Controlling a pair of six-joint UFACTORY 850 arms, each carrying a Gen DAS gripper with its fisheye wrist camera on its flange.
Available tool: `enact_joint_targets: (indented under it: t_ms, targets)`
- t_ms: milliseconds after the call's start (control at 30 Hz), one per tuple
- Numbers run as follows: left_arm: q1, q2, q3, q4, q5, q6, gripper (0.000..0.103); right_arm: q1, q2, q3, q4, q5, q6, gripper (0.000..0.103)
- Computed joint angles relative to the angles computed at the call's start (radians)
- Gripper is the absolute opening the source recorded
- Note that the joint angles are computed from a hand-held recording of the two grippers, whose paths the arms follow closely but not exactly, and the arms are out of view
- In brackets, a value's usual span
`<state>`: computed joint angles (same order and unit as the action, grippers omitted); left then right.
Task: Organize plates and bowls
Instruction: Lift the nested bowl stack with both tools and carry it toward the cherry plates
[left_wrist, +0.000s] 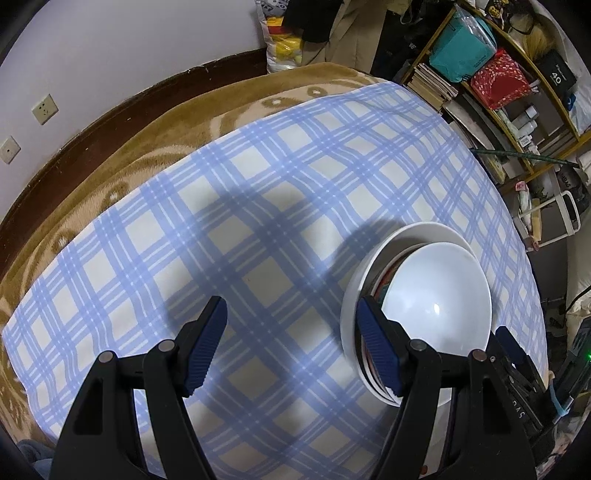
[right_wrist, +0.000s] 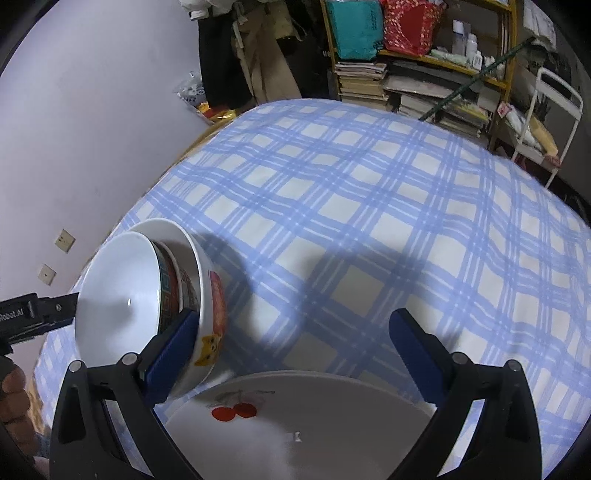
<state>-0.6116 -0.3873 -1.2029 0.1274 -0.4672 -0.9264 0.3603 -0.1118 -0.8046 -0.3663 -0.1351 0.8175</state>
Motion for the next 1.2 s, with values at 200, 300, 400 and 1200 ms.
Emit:
enact_joint_targets:
  t_ms: [200, 300, 400, 1200]
  targets:
    - [-0.017, -0.012, -0.02, 0.119, -0.04, -0.079, 0.072, -0.004, -0.003, -0.001, 0.078, 0.006, -0.072, 0.103]
    - [-0.03, -0.018, -0.031, 0.18, -0.065, -0.114, 0.072, -0.001, -0.003, -0.002, 0.023, 0.001, -0.021, 0.103]
    - [-0.034, -0.024, -0.039, 0.205, -0.078, -0.113, 0.072, 0.004, -0.006, -0.005, -0.038, -0.005, 0.038, 0.103]
    - [-0.024, -0.067, -0.096, 0.119, -0.122, 0.018, 0.062, -0.022, -0.073, -0.148, 0.57, -0.236, -0.624, 0.064]
